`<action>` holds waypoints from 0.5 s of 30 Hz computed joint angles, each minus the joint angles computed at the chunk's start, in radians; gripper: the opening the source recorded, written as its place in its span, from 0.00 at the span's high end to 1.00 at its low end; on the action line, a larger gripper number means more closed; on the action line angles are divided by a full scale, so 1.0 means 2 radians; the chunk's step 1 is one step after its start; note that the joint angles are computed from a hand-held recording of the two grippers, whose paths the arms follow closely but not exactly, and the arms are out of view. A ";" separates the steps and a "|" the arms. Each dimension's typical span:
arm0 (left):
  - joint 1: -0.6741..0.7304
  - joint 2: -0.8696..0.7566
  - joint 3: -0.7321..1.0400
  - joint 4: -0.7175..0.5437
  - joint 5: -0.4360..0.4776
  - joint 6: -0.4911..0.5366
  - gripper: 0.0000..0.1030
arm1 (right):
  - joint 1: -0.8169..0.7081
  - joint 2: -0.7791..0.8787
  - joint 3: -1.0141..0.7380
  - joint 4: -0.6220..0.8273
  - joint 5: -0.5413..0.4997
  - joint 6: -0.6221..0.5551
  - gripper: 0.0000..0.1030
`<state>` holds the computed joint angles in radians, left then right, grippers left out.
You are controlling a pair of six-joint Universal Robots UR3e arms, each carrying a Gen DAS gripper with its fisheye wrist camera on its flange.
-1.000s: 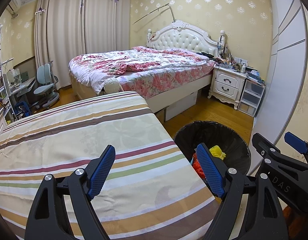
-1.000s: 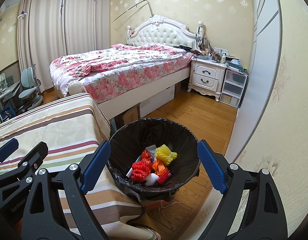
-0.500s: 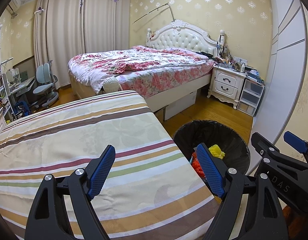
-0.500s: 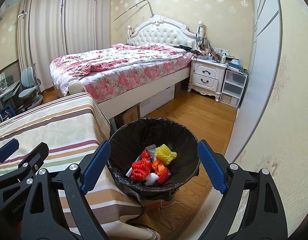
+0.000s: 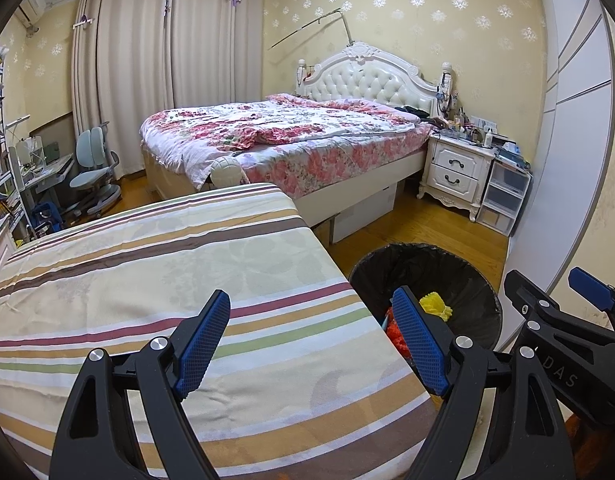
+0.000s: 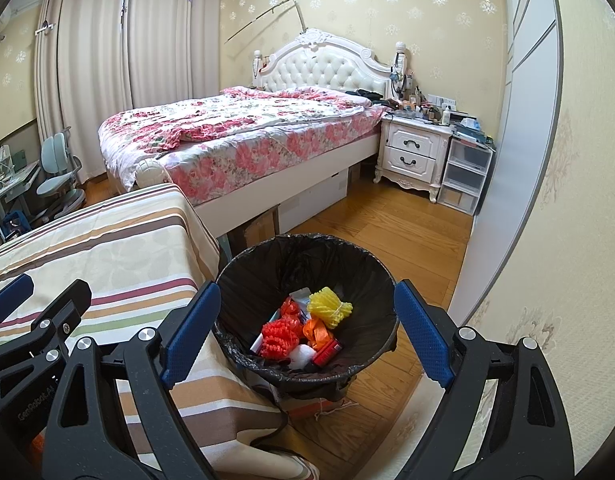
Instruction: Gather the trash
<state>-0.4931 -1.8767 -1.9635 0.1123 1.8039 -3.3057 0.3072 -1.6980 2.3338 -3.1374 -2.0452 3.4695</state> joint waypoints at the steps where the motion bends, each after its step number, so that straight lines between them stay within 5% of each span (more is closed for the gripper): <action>1: -0.002 -0.001 0.000 0.000 0.002 -0.003 0.22 | 0.000 0.000 0.000 0.000 0.000 0.000 0.16; 15: -0.002 0.008 -0.009 0.007 0.007 -0.002 0.17 | 0.002 0.004 0.005 -0.007 -0.001 0.002 0.16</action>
<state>-0.4979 -1.8609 -1.9817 0.1259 1.8170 -3.3090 0.3117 -1.6895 2.3444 -3.1522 -2.0478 3.4727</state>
